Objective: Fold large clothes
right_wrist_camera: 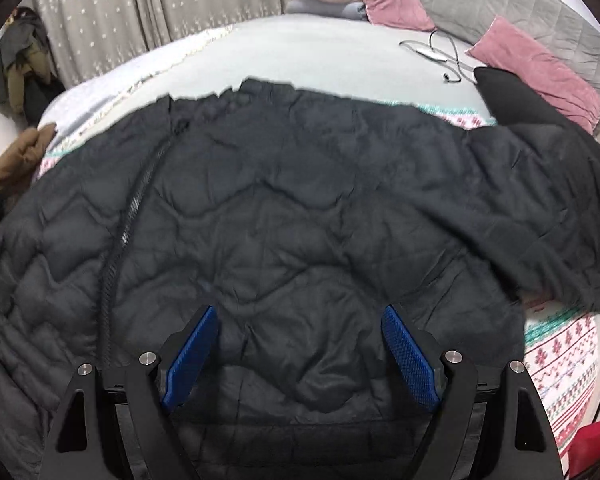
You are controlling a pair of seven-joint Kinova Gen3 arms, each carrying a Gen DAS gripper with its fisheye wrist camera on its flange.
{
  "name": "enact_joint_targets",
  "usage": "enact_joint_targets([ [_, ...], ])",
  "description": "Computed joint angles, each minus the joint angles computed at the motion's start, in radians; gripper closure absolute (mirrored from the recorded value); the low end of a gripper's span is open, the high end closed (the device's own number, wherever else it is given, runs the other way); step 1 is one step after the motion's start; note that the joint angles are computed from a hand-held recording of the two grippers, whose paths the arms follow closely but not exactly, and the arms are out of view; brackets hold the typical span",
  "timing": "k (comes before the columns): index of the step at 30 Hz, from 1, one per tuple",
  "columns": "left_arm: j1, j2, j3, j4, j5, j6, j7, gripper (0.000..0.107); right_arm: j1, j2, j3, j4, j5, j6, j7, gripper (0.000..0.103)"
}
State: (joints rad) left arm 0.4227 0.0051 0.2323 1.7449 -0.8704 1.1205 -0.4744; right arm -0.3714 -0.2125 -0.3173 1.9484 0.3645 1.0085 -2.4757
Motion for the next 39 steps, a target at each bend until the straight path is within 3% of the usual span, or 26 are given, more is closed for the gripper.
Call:
enact_joint_targets([
  [4,-0.059,-0.158,-0.006,0.119,-0.021,0.001,0.133,0.102,-0.002,0.017,-0.001,0.005,0.014,-0.008,0.007,0.018],
  [8,-0.082,-0.244,-0.105,0.230,-0.025,-0.010,0.195,0.103,-0.009,0.023,-0.010,0.013,0.034,-0.011,-0.018,0.018],
  [11,-0.155,-0.286,-0.149,0.324,-0.037,-0.077,0.258,0.101,-0.020,0.028,-0.016,0.023,0.051,-0.015,-0.036,0.018],
  [15,-0.233,-0.225,-0.165,0.339,0.066,-0.081,0.244,0.080,-0.028,0.027,-0.013,0.044,0.053,-0.049,-0.036,0.016],
  [18,-0.194,-0.271,-0.292,0.371,0.187,-0.190,0.195,0.075,-0.037,0.034,-0.020,0.035,0.069,-0.022,-0.043,0.015],
  [21,-0.131,-0.393,-0.430,0.420,0.309,-0.312,0.161,0.040,-0.042,0.016,0.026,0.005,-0.011,-0.005,0.026,0.015],
  [22,-0.125,-0.440,-0.469,0.444,0.348,-0.352,0.152,0.035,-0.039,0.005,0.031,-0.003,-0.031,-0.001,0.042,0.015],
  [25,-0.034,-0.534,-0.604,0.497,0.455,-0.474,0.157,0.030,-0.031,-0.027,0.028,-0.031,-0.084,0.008,0.080,0.015],
  [28,0.050,-0.538,-0.691,0.532,0.577,-0.577,0.110,0.026,-0.027,-0.037,-0.002,-0.060,-0.101,0.020,0.089,0.015],
  [31,0.160,-0.463,-0.810,0.531,0.699,-0.625,0.030,0.026,-0.035,-0.035,-0.036,-0.074,-0.112,0.009,0.082,0.015],
  [33,0.230,-0.418,-0.901,0.562,0.780,-0.700,-0.002,0.026,-0.045,-0.029,-0.049,-0.068,-0.122,-0.006,0.079,0.015],
  [36,0.209,-0.373,-0.925,0.615,0.854,-0.816,-0.027,0.029,-0.055,-0.011,-0.055,-0.047,-0.137,-0.033,0.061,0.015],
  [38,0.120,-0.357,-0.866,0.644,0.855,-0.897,-0.019,0.051,-0.064,0.009,-0.047,-0.038,-0.148,-0.042,0.061,0.015],
  [39,0.074,-0.350,-0.832,0.660,0.879,-0.938,-0.036,0.067,-0.069,0.021,-0.043,-0.035,-0.152,-0.044,0.063,0.015],
])
